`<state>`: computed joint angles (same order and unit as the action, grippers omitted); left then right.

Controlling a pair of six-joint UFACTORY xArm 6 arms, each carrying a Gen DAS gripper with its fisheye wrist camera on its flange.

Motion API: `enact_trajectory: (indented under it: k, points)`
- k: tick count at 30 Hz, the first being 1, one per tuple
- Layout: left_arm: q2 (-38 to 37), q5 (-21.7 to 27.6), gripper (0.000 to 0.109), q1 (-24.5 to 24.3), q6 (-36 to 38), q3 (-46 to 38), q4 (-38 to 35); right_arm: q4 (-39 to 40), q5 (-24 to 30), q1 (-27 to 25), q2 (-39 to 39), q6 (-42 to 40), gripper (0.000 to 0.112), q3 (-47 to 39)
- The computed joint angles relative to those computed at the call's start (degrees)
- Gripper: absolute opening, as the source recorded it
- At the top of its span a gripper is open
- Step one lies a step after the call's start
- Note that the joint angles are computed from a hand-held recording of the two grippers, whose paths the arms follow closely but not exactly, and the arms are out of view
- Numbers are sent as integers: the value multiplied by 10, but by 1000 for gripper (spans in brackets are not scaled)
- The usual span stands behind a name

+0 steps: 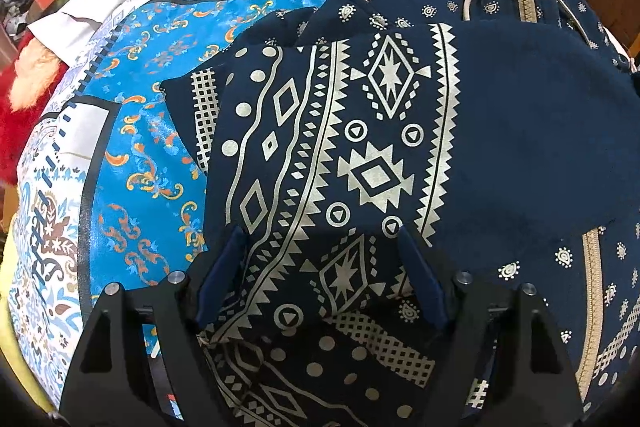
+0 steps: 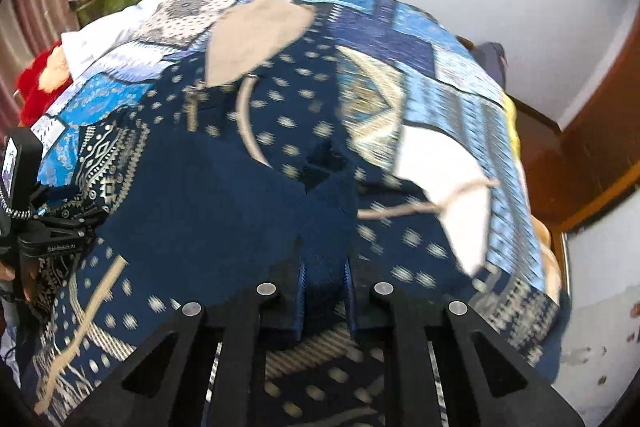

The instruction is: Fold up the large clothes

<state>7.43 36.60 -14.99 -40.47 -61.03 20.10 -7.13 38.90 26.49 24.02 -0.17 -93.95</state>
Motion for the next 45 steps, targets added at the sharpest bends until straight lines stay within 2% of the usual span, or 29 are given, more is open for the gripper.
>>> enact_trajectory:
  k: [4, 11, 14, 16, 17, 18, 19, 21, 23, 28, 30, 34, 38, 45]
  points:
    - [1, 1, 80, 2, -6, 0, -1, 10, 12, -24, -19, -12, 12, 30]
    - [-2, 9, 82, 0, -10, 4, 1, -5, 8, -33, -23, -13, 13, 63]
    - [0, 12, 83, 0, -8, 0, 2, -5, 22, -35, -16, 1, 19, 48]
    - [3, 12, 84, 1, -10, -2, 5, -24, 25, -35, -15, 16, 32, 45]
    - [4, 12, 84, 1, -12, -3, 6, -54, 21, -35, -19, 36, 50, 49]
    - [5, 13, 85, 0, -14, -4, 8, -103, 18, -35, -24, 70, 78, 57]
    - [7, 13, 85, 0, -16, -5, 10, -149, 8, -36, -34, 103, 91, 70]
    - [9, 16, 85, -1, -17, -9, 11, -187, -12, -48, -58, 125, 91, 99]
    - [11, 23, 85, -3, -19, -15, 16, -144, -9, -64, -79, 98, 91, 117]
    - [20, 92, 84, -27, -53, -61, 74, -35, -20, -122, -138, 56, 91, 164]
    - [19, 102, 84, -37, -55, -80, 86, 2, -10, -150, -150, 39, 91, 166]
    - [15, 93, 84, -60, -53, -116, 89, 24, 1, -202, -155, 47, 91, 161]
    - [34, 81, 84, -86, -37, -173, 75, 82, 19, -253, -146, 40, 91, 152]
    - [136, 81, 84, -130, 24, -325, -1, 213, 47, -321, -107, 16, 91, 154]
